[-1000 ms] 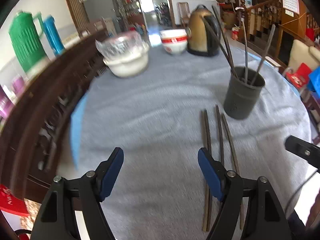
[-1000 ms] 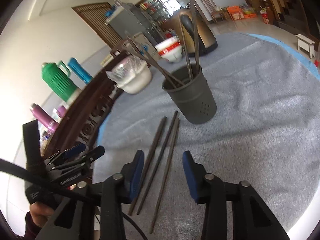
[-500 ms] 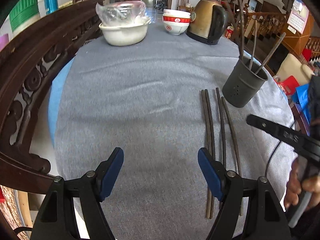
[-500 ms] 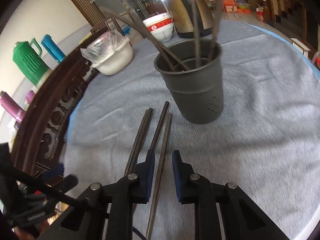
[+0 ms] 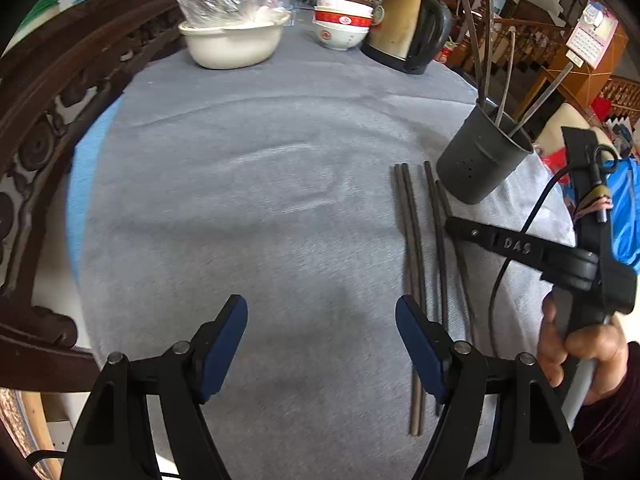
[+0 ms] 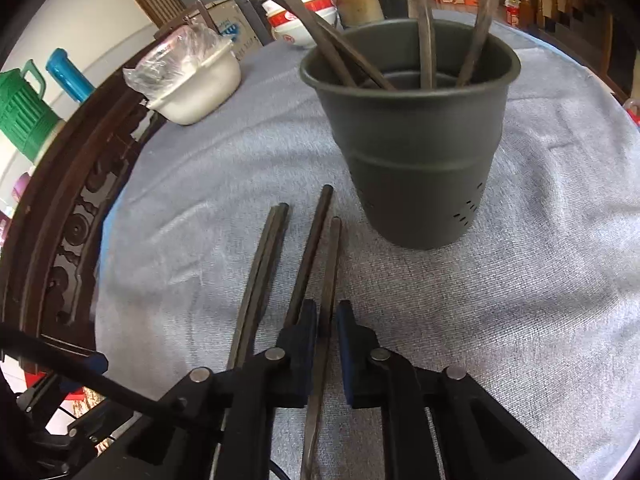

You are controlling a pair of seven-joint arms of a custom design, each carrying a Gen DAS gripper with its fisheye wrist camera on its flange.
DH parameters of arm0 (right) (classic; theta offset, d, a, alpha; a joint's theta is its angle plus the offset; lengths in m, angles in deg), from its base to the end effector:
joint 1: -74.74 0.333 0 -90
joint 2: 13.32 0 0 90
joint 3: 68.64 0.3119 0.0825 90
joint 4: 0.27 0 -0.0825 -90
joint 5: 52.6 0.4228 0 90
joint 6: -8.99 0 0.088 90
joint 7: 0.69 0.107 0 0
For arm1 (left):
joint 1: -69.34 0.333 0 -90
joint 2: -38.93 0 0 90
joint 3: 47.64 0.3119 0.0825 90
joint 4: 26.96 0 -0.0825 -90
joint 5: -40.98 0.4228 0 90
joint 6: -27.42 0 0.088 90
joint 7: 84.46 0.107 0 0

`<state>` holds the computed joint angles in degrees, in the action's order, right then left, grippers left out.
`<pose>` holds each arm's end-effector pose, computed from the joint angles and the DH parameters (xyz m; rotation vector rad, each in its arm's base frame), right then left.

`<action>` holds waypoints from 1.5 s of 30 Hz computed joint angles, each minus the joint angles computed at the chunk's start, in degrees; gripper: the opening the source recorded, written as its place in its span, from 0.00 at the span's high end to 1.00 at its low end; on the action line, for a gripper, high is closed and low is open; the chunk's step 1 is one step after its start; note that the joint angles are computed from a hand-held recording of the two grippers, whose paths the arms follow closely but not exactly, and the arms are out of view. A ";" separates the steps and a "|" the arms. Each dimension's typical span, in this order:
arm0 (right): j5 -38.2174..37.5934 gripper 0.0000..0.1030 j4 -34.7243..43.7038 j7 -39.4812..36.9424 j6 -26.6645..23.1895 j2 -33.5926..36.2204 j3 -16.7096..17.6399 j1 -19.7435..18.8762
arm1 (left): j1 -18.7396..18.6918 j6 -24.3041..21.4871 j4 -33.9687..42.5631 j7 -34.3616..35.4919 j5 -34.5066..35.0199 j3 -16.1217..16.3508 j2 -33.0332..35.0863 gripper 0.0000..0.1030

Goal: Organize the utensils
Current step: 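Close the right gripper on one chopstick while the left gripper grasps another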

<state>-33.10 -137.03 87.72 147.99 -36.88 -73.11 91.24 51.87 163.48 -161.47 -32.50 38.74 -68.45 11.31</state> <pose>0.4874 0.1030 0.5027 -1.8693 1.8148 -0.0594 0.3772 -0.3175 0.5370 -2.0452 2.0149 -0.6742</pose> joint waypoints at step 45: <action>10.89 0.90 -1.94 -10.84 -0.67 -1.47 -3.31 -0.89 | -2.18 -4.19 20.49 5.41 6.03 4.69 25.31 0.32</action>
<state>-22.21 -138.97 76.88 147.32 -38.35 -76.42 90.35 49.69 159.28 -140.98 -27.08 44.78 -63.76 36.62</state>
